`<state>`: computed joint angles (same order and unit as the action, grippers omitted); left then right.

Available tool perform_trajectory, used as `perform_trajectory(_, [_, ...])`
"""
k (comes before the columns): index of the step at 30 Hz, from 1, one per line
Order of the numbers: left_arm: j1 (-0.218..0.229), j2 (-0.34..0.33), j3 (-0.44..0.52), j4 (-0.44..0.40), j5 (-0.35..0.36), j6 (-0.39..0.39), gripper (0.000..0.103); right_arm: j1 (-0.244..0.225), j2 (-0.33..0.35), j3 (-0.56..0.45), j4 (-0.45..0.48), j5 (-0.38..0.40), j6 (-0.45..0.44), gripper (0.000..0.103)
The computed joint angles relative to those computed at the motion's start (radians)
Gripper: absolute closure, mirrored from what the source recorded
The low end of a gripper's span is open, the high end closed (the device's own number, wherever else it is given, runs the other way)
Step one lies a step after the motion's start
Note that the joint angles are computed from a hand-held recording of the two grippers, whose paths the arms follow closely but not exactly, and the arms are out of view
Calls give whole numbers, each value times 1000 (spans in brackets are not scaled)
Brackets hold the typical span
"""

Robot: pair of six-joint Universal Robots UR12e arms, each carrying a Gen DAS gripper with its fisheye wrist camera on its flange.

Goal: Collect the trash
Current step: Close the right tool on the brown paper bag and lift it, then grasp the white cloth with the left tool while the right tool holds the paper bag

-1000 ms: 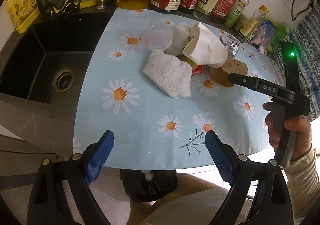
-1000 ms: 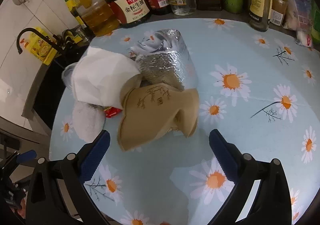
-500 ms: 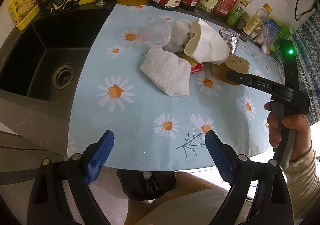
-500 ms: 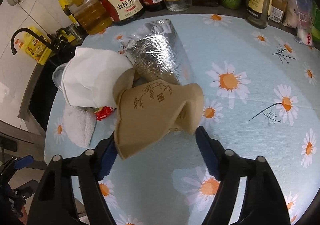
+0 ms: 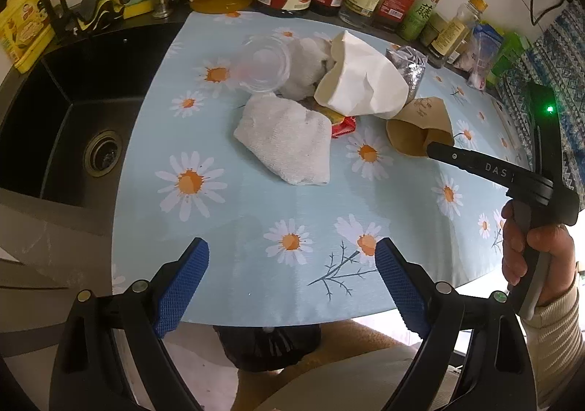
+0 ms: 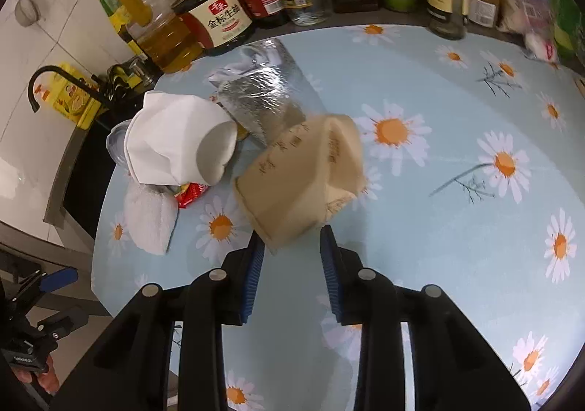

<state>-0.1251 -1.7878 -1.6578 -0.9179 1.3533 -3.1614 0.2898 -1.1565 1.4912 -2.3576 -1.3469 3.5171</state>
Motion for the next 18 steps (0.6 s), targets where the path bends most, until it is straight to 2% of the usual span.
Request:
perform_trajectory(3, [0, -4, 4, -5, -4, 11, 13, -4, -9, 16, -16, 10, 12, 89])
perform_trajectory(10, [1, -11, 9, -11, -14, 27, 13, -8, -17, 38, -69, 22, 38, 99])
perform_trajectory(18, [12, -15, 7, -23, -20, 30, 13, -1, -30, 50, -84, -9, 54, 99])
